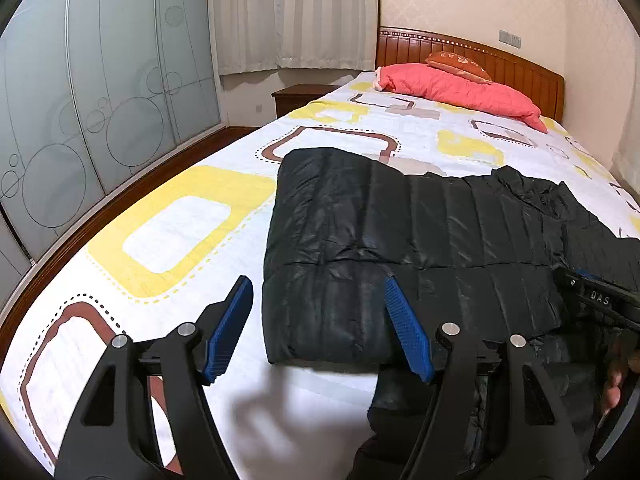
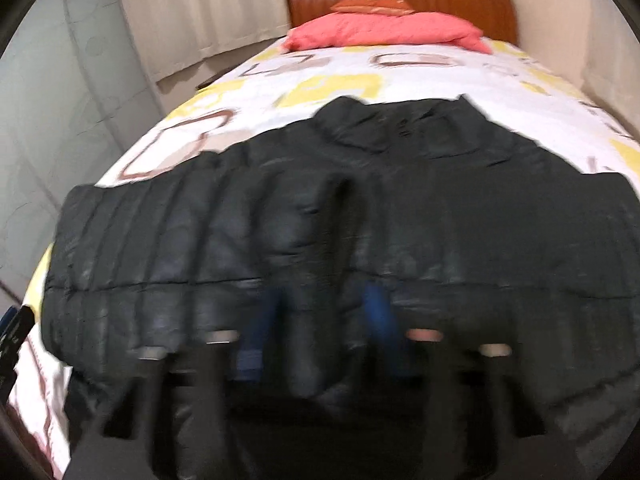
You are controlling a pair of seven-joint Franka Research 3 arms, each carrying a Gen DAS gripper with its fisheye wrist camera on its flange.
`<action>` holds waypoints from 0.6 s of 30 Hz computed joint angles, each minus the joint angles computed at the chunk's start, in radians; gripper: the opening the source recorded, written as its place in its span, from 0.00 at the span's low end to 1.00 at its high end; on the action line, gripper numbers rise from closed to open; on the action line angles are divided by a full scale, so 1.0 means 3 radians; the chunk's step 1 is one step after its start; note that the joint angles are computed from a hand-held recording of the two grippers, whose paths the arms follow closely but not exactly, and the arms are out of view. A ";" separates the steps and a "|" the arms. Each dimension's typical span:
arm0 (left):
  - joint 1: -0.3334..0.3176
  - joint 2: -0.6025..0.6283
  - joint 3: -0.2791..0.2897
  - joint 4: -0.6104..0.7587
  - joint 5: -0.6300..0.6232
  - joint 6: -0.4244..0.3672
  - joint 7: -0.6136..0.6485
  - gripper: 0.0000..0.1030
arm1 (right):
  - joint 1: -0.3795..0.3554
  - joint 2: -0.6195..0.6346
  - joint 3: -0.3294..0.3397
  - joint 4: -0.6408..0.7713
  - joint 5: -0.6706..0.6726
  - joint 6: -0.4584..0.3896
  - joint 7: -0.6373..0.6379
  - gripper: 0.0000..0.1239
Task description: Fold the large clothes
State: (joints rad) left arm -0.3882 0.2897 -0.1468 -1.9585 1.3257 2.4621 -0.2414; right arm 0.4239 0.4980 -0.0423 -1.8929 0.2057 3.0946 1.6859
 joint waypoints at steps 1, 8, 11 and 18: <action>-0.0002 -0.0011 0.0007 -0.0011 0.0042 0.0023 -0.0048 0.66 | -0.0068 -0.0021 0.0055 -0.0023 -0.0183 0.0036 0.0134 0.18; 0.0032 -0.0113 -0.0015 -0.0055 0.0282 0.0175 -0.0345 0.66 | 0.0482 -0.0397 -0.0714 -0.0569 -0.0037 0.0503 0.0067 0.16; 0.0034 -0.0033 -0.0036 0.0051 0.0238 0.0204 -0.0264 0.66 | 0.0744 -0.0511 -0.1126 -0.0772 0.0067 0.0591 -0.0022 0.16; -0.0080 0.0222 0.0004 0.0363 0.0071 0.0236 -0.0040 0.66 | 0.1062 -0.0487 -0.1806 -0.0936 0.0309 0.0514 -0.0179 0.16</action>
